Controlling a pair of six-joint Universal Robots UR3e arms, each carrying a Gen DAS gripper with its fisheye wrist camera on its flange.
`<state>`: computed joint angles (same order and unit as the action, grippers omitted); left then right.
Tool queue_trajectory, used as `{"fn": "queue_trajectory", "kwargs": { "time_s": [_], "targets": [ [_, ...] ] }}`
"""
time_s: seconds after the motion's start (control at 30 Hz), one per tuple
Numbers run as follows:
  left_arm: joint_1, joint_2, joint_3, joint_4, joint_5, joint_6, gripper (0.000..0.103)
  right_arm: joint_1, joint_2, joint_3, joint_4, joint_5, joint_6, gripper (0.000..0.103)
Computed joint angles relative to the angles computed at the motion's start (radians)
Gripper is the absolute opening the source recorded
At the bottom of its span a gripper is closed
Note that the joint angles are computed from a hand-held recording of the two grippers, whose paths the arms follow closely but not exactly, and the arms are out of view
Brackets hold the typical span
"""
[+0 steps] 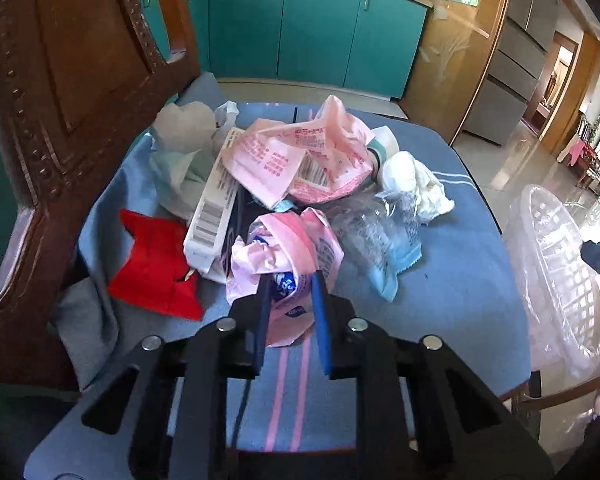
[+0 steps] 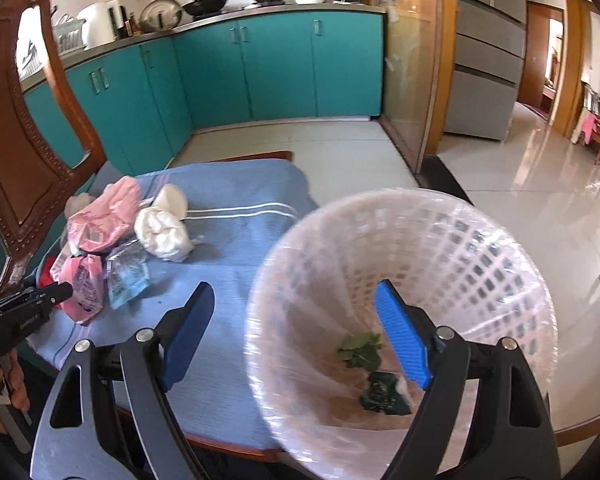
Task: Collect trash
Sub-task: 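Grasp the pink wrapper with the left gripper while the right gripper grasps the clear packet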
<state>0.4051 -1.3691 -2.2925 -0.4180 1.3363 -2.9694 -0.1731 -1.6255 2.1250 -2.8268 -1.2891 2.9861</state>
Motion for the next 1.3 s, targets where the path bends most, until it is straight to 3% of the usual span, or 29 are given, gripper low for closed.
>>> {"fn": "queue_trajectory", "kwargs": {
  "time_s": [0.3, 0.53, 0.9, 1.0, 1.3],
  "targets": [
    [0.163, 0.229, -0.100, -0.162, -0.102, 0.119, 0.020, 0.203, 0.134, -0.136, -0.003, -0.067, 0.052, 0.081],
    [0.249, 0.337, -0.140, -0.249, -0.164, 0.194, 0.020, 0.276, 0.168, -0.188, 0.011, -0.094, 0.063, 0.081],
    [0.259, 0.317, -0.147, -0.257, -0.173, 0.205, 0.020, 0.310, 0.181, -0.220, 0.040, -0.115, 0.074, 0.081],
    [0.257, 0.308, -0.142, -0.256, -0.174, 0.206, 0.026, 0.307, 0.185, -0.221, 0.042, -0.112, 0.076, 0.081],
    [0.279, 0.309, -0.135, -0.287, -0.182, 0.210, 0.030, 0.278, 0.297, -0.283, 0.029, 0.009, 0.086, 0.081]
  ]
}}
